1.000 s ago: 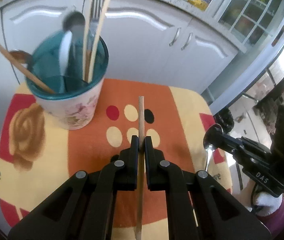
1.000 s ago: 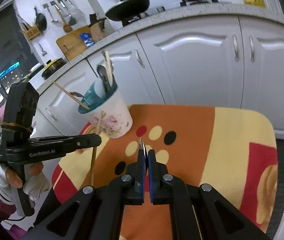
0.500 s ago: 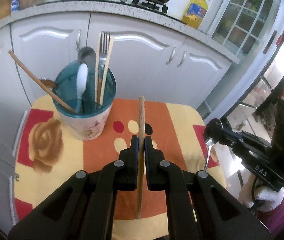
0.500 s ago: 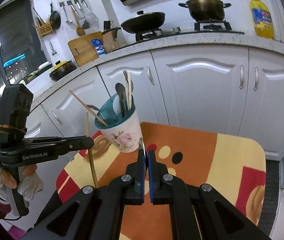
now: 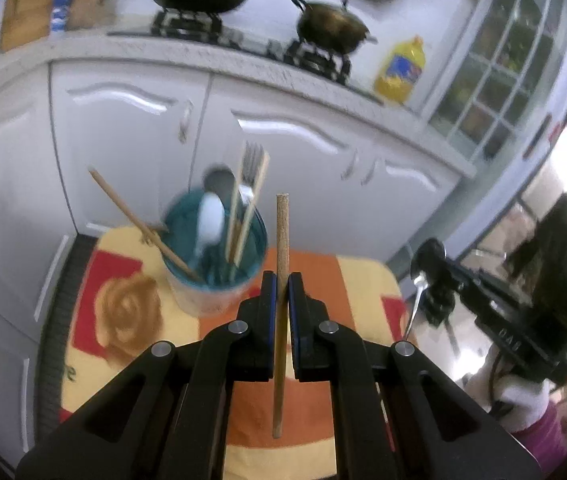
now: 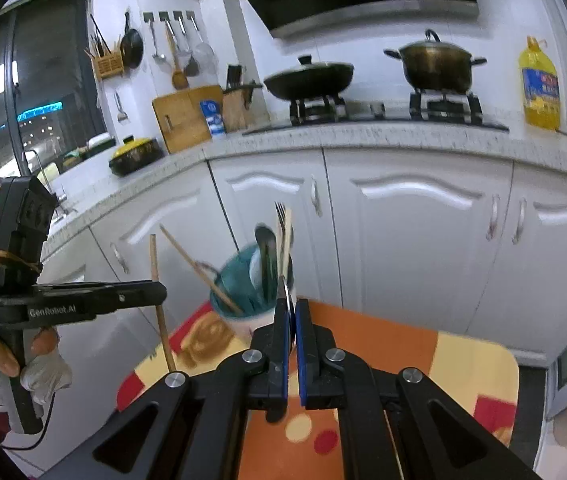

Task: Organize utensils
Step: 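Carry the chopstick with the left tool while the right carries the spoon above the cup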

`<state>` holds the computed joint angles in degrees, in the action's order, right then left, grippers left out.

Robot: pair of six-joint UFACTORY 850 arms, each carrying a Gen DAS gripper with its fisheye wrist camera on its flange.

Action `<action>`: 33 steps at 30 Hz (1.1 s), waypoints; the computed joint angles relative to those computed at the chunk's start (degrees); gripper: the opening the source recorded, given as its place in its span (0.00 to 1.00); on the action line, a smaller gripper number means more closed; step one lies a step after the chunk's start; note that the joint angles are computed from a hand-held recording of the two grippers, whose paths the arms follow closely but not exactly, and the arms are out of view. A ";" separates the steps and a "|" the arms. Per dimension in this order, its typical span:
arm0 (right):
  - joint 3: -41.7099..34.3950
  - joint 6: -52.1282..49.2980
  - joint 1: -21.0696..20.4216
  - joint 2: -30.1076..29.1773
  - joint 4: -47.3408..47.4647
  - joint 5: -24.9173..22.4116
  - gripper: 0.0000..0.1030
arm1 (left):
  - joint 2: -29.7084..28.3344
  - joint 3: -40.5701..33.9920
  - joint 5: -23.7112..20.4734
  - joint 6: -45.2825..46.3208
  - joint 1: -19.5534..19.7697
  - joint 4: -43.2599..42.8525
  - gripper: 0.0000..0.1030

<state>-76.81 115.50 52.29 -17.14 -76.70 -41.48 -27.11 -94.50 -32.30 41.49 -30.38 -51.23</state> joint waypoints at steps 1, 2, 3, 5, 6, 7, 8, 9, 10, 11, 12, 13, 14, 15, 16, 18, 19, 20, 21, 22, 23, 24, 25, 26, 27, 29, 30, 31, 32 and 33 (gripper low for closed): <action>-1.39 -1.13 -0.29 -0.61 0.07 -0.36 0.03 | -0.24 -1.00 0.07 -0.14 0.35 -0.34 0.04; -2.33 -2.02 -0.47 -0.97 0.28 -0.66 0.03 | -0.48 -2.29 0.46 -0.33 0.72 -0.61 0.04; -4.11 -3.40 -0.89 -1.84 0.47 -1.34 0.03 | -0.63 -3.32 1.00 -0.70 0.90 -0.47 0.04; -6.82 -4.66 -1.68 -3.20 0.51 -2.16 0.03 | -1.49 -6.19 2.41 -2.40 1.15 0.59 0.04; -8.23 -5.07 -2.13 -3.92 0.61 -2.49 0.03 | -1.99 -7.54 3.11 -3.14 1.25 1.18 0.04; -9.62 -5.47 -2.58 -4.71 0.66 -2.80 0.03 | -2.52 -8.81 3.86 -4.03 1.28 1.95 0.04; -10.70 -5.80 -2.91 -5.35 0.65 -3.05 0.03 | -3.07 -10.14 4.77 -5.13 1.23 3.00 0.04; -12.36 -6.21 -3.44 -6.37 0.52 -3.37 0.03 | -3.98 -12.02 6.01 -6.39 1.13 4.45 0.04; -14.05 -6.75 -3.99 -7.49 0.39 -3.59 0.03 | -4.78 -13.46 6.84 -7.29 1.03 5.60 0.04; -15.37 -7.54 -4.37 -8.32 0.47 -3.85 0.02 | -5.72 -15.06 8.31 -8.86 0.75 7.63 0.04; -17.33 -8.78 -4.78 -9.76 0.31 -4.83 0.02 | -6.64 -16.35 9.58 -10.57 0.50 9.87 0.04; -19.27 -10.06 -5.24 -11.24 0.22 -5.65 0.02 | -7.51 -17.49 10.58 -12.12 0.28 11.96 0.04; -20.61 -10.80 -5.69 -12.34 0.03 -6.03 0.03 | -8.37 -18.54 11.36 -13.71 0.08 13.96 0.04; -21.95 -11.35 -6.22 -13.45 -0.17 -6.08 0.03 | -9.76 -20.17 11.81 -15.65 -0.08 16.30 0.04; -23.10 -11.85 -6.74 -14.47 -0.26 -6.08 0.03 | -10.99 -21.61 11.95 -17.45 -0.24 18.34 0.04; -24.90 -12.36 -7.71 -16.20 -0.33 -5.92 0.02 | -13.34 -24.39 12.04 -20.77 -0.33 21.82 0.04; -25.85 -12.49 -8.36 -17.12 -0.26 -5.22 0.03 | -14.47 -25.61 12.16 -21.65 -0.33 22.58 0.04; -26.17 -12.51 -8.76 -17.52 -0.31 -4.75 0.03 | -15.61 -27.03 12.10 -22.33 -0.32 23.13 0.04; -27.05 -12.96 -9.25 -18.41 -0.28 -4.31 0.03 | -17.15 -28.90 12.02 -23.19 -0.28 23.70 0.04; -28.08 -13.83 -9.64 -19.37 -0.18 -4.17 0.02 | -18.47 -30.67 11.32 -23.78 -0.17 23.83 0.04; -29.09 -14.93 -9.91 -20.28 0.03 -4.27 0.02 | -19.81 -32.65 10.24 -24.52 -0.11 24.04 0.04; -29.92 -15.84 -10.06 -21.11 -0.02 -4.58 0.02 | -21.87 -35.57 8.76 -26.08 -0.10 25.17 0.04; -30.51 -16.45 -10.15 -21.80 -0.25 -4.89 0.03 | -23.21 -37.46 7.88 -27.33 -0.20 26.51 0.04; -31.11 -17.12 -10.27 -22.43 -0.31 -5.06 0.03 | -24.73 -39.47 6.66 -28.29 -0.34 27.83 0.04; -31.08 -17.30 -10.36 -22.63 -0.49 -4.93 0.03 | -25.68 -40.63 5.65 -28.61 -0.46 28.45 0.04; -31.31 -18.21 -10.44 -23.44 -0.86 -4.89 0.02 | -26.63 -41.35 4.99 -29.26 -0.77 29.81 0.04; -31.15 -18.23 -10.44 -23.64 -1.07 -4.81 0.02 | -26.89 -41.15 5.19 -30.01 -1.01 31.30 0.04; -30.84 -18.24 -10.52 -23.70 -0.86 -4.43 0.03 | -26.99 -40.92 5.33 -30.45 -1.12 32.05 0.04; -30.61 -18.22 -10.65 -23.80 -0.33 -3.81 0.03 | -27.08 -40.70 5.36 -30.50 -1.14 32.10 0.04; -30.29 -18.24 -10.77 -23.79 0.34 -3.12 0.03 | -27.14 -40.36 5.07 -30.17 -1.07 31.43 0.04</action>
<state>-107.10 97.26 41.52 -40.94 -76.35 -44.59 -54.25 -134.86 -27.23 11.32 -31.45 -19.80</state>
